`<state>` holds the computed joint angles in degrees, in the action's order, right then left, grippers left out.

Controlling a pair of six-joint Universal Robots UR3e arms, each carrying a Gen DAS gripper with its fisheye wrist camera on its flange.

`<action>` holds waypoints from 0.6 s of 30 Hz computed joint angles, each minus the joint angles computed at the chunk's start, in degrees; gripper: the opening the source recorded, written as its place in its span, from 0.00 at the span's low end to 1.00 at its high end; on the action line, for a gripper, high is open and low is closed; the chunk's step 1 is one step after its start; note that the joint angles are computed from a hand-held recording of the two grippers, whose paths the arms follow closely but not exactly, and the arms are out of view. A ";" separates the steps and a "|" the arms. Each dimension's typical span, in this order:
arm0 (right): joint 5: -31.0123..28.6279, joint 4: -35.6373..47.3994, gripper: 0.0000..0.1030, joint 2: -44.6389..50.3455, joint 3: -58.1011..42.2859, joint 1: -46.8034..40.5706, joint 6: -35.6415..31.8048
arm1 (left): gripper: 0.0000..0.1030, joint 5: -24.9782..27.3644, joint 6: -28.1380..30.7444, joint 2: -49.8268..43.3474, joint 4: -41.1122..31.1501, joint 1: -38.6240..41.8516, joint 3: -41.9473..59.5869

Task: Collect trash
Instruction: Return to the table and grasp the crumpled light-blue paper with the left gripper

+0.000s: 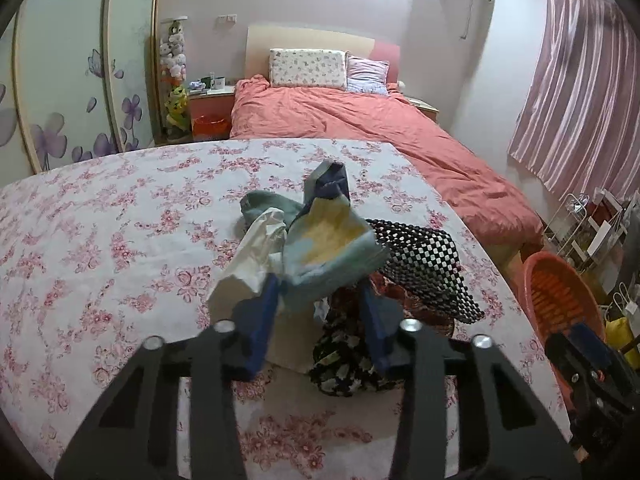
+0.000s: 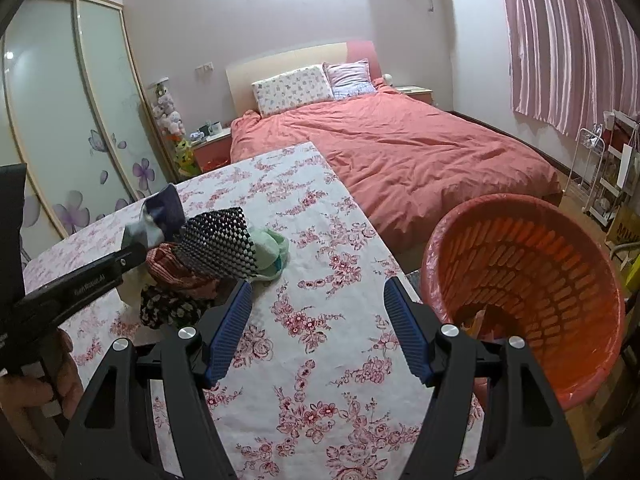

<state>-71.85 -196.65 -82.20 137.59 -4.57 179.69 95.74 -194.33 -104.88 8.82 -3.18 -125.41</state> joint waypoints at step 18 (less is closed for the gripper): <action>0.64 1.81 0.66 0.53 -0.44 0.44 -0.98 | 0.67 7.53 -0.70 -4.78 -2.83 -5.25 8.41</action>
<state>-71.22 -194.83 -81.67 137.14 -4.13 178.71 103.26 -195.03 -109.66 5.98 -8.43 -117.01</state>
